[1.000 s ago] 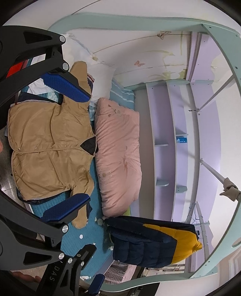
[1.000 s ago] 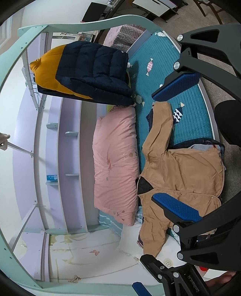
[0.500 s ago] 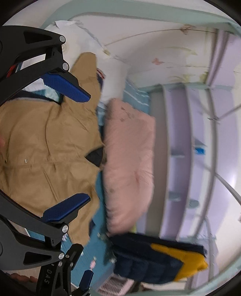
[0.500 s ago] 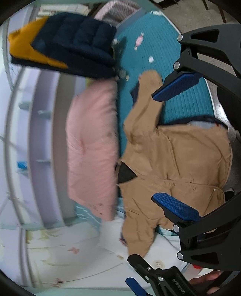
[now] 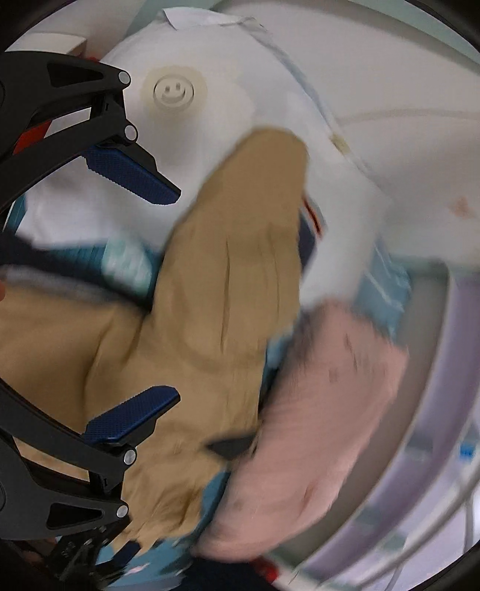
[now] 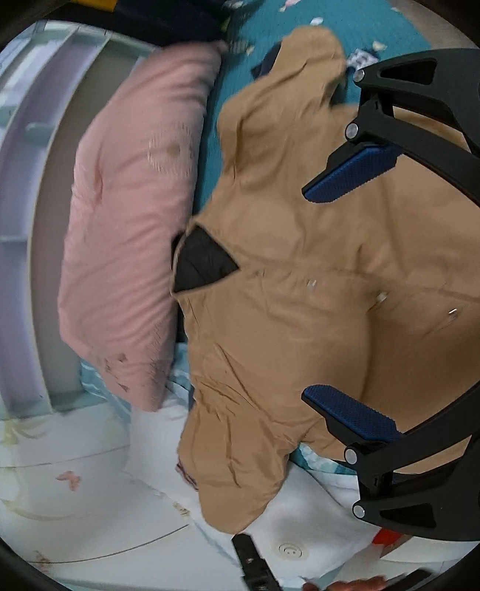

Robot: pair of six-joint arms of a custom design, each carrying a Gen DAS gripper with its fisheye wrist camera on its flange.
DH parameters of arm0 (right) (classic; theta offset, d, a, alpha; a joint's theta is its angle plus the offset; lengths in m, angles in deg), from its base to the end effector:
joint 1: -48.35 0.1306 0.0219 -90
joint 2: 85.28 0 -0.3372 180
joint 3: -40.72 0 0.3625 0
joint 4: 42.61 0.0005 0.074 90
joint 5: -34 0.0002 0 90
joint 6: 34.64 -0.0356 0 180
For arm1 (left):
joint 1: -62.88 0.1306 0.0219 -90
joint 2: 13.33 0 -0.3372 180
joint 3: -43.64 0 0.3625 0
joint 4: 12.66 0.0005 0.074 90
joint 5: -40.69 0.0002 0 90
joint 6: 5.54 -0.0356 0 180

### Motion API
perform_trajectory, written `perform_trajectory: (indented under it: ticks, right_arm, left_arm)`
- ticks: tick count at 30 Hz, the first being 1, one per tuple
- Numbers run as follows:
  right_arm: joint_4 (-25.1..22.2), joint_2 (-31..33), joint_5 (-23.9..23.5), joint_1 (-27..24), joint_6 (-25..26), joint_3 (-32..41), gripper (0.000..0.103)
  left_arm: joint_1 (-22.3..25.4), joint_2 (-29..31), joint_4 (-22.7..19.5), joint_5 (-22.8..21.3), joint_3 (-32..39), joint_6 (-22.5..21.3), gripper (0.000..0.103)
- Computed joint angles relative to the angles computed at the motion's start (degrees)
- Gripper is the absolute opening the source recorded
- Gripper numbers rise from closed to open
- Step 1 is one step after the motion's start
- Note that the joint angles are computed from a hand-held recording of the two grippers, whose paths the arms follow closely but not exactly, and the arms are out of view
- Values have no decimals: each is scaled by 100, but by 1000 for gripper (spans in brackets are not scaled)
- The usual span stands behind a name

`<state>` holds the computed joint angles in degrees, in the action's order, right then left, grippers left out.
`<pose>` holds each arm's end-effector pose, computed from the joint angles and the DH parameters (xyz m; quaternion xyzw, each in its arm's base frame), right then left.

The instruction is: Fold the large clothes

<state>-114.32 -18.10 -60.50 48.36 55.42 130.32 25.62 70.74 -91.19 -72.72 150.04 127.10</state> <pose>0.2975 0.0023 0.4965 -0.0142 0.9368 0.0367 0.3476 0.3119 -0.2201 0.5150 -0.1029 0.9331 -0.0340 0.3429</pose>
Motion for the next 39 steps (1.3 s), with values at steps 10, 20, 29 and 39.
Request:
perform_trajectory:
  ticks: [10, 20, 29, 39]
  right_arm:
    - [761, 762, -258, 640, -296, -133, 62]
    - [1033, 1104, -467, 898, -308, -113, 62]
    - [1443, 1541, -905, 1046, -365, 11, 45]
    - [1118, 2588, -1805, 1120, -321, 220, 16]
  left_arm:
    - [2809, -461, 1047, 1280, -1280, -126, 98]
    - [3087, 81, 1300, 1421, -1173, 95, 98]
    - [2980, -400, 1620, 2068, -1153, -71, 18]
    - [1077, -157, 2058, 2019, 311, -483, 19]
